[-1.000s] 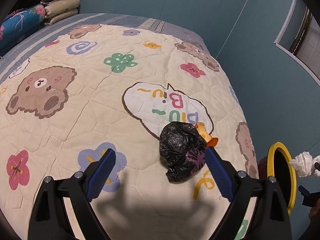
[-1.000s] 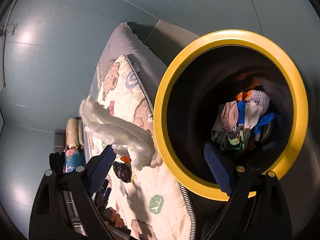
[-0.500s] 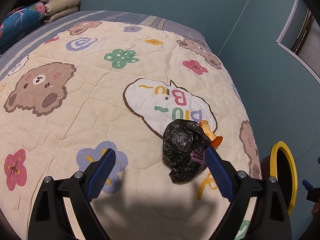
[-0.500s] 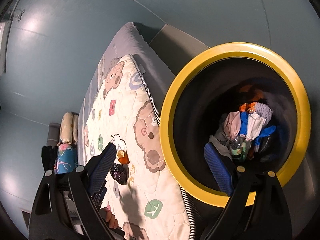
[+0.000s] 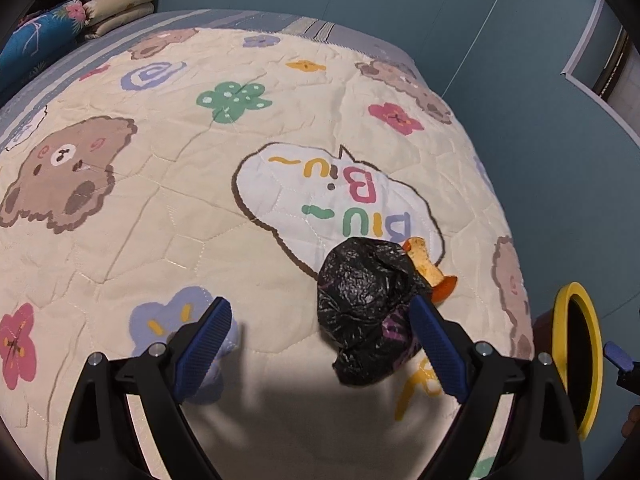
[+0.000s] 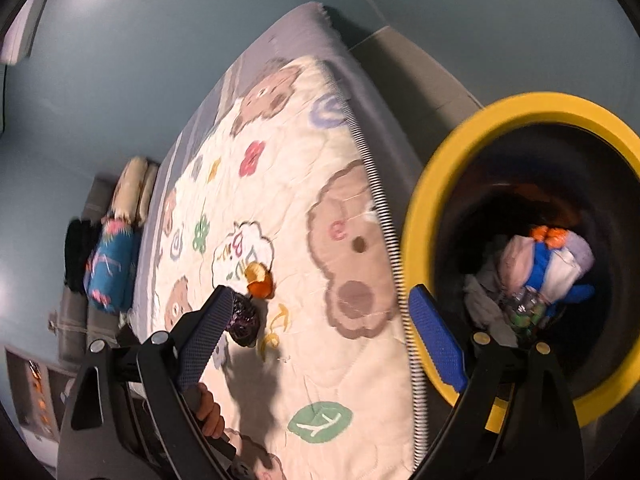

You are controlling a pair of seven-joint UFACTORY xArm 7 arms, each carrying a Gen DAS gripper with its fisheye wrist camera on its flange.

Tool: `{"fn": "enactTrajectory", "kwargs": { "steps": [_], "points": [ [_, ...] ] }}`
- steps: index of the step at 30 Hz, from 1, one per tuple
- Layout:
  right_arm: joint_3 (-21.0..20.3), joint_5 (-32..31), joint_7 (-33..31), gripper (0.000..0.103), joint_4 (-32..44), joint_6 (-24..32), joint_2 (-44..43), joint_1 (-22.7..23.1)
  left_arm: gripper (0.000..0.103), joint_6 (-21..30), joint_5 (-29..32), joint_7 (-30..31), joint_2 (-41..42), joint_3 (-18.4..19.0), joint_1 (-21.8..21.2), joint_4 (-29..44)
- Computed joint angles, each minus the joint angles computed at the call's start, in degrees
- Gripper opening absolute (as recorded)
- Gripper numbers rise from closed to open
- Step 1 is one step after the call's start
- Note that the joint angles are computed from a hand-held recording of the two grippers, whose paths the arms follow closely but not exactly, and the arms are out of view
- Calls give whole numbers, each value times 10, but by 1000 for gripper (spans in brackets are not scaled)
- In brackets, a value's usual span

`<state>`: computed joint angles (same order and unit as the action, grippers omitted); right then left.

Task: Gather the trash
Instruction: 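Grasp the black plastic bag with the left tool while the right tool grasps the orange peel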

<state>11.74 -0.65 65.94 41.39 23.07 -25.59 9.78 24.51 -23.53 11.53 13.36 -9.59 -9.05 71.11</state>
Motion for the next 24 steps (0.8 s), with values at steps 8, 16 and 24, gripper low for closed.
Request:
{"fn": "enactTrajectory", "kwargs": {
  "steps": [8,16,24],
  "points": [
    [8,-58,-58,86,123,14,149,22,59,-13,-23,29,32,-27,15,14],
    [-17,-45,-139,86,228,9,287,69,11,-18,-103,129,14,-39,29,-2],
    [-48,-92,-141,74,338,61,397,109,4,6,-165,182,-2,-25,44,-13]
  ]
}}
